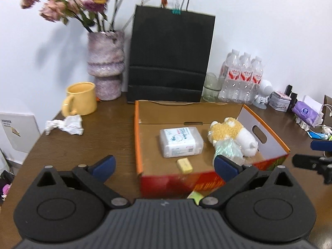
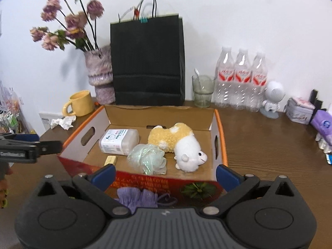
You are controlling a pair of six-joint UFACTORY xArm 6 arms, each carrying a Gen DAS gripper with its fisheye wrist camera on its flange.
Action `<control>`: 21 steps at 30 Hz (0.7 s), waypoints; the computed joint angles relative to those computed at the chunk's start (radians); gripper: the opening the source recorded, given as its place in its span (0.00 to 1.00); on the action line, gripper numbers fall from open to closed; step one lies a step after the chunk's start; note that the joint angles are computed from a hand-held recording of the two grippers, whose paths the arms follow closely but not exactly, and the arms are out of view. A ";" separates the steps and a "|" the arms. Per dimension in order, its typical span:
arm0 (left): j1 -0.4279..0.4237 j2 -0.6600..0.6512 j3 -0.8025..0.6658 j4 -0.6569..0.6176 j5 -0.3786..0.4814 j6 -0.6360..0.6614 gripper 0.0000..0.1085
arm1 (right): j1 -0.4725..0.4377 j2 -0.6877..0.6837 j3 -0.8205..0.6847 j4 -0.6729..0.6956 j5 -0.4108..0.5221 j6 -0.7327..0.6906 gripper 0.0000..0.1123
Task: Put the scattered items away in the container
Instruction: 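Grasp the clear wrapper with the left gripper while the right grasps the red rose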
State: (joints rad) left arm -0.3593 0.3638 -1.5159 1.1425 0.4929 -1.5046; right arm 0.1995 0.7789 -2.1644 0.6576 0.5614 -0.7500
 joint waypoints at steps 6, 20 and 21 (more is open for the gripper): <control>-0.044 -0.159 0.239 0.207 0.044 -0.202 0.95 | 0.000 -0.215 0.370 0.262 -0.121 -0.285 0.92; -0.096 -0.235 0.451 0.224 0.050 -0.253 0.95 | 0.069 -0.418 0.743 0.721 -0.181 -0.776 0.92; -0.099 -0.233 0.455 0.227 0.046 -0.252 0.95 | 0.078 -0.422 0.752 0.729 -0.181 -0.789 0.92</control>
